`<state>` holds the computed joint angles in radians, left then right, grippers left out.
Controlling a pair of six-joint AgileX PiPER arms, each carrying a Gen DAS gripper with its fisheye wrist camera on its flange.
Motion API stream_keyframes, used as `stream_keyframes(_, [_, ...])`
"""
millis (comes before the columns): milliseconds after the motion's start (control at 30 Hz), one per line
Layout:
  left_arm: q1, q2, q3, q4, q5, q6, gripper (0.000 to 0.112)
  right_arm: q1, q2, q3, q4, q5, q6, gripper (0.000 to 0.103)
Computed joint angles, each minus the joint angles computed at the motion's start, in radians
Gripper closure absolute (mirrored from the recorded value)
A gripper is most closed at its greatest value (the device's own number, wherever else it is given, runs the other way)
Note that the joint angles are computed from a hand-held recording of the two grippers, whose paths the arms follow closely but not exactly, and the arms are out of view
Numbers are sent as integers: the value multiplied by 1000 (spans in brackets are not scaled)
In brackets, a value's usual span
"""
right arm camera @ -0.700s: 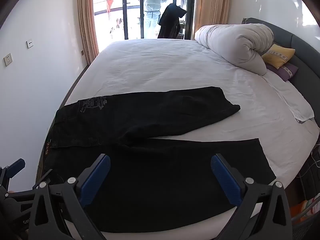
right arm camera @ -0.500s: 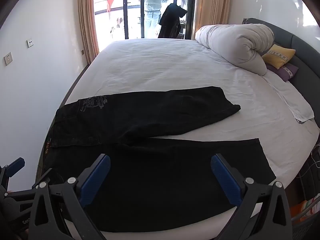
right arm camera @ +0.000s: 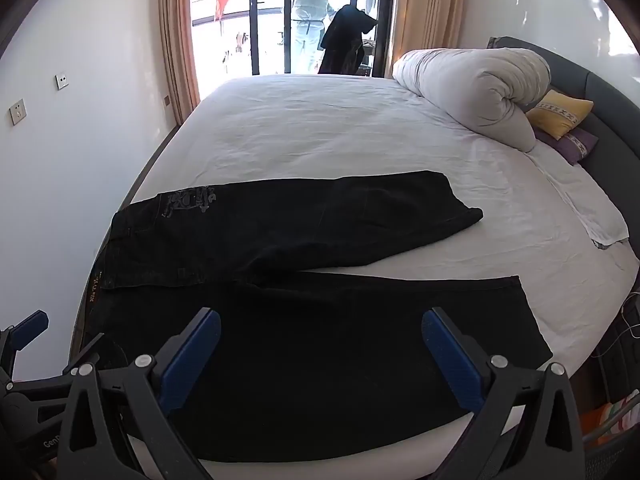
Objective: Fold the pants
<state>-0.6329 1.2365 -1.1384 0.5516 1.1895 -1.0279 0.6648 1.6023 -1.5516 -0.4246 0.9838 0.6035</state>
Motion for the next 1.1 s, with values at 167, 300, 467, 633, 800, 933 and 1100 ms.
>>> stream_keyframes(167, [-3, 2, -2, 2, 3, -3, 9, -3, 1, 2, 3, -1, -6, 0])
stream_keyframes(300, [-3, 1, 0, 3, 2, -4, 9, 7, 0, 14, -4, -5, 4, 0])
stream_keyframes(467, [-4, 1, -1, 3, 3, -4, 9, 11, -2, 22, -6, -8, 8, 0])
stream_keyframes(633, [-4, 2, -1, 3, 3, -3, 9, 13, -3, 27, -9, -10, 13, 0])
stream_keyframes(800, [-3, 2, -1, 2, 2, -2, 9, 15, -3, 28, -9, -9, 14, 0])
stream_keyframes(933, [-4, 2, -2, 3, 4, -3, 9, 16, 0, 28, -11, -10, 16, 0])
stream_keyframes(1100, [-4, 2, -1, 3, 3, -3, 9, 16, 1, 25, -10, -8, 15, 0])
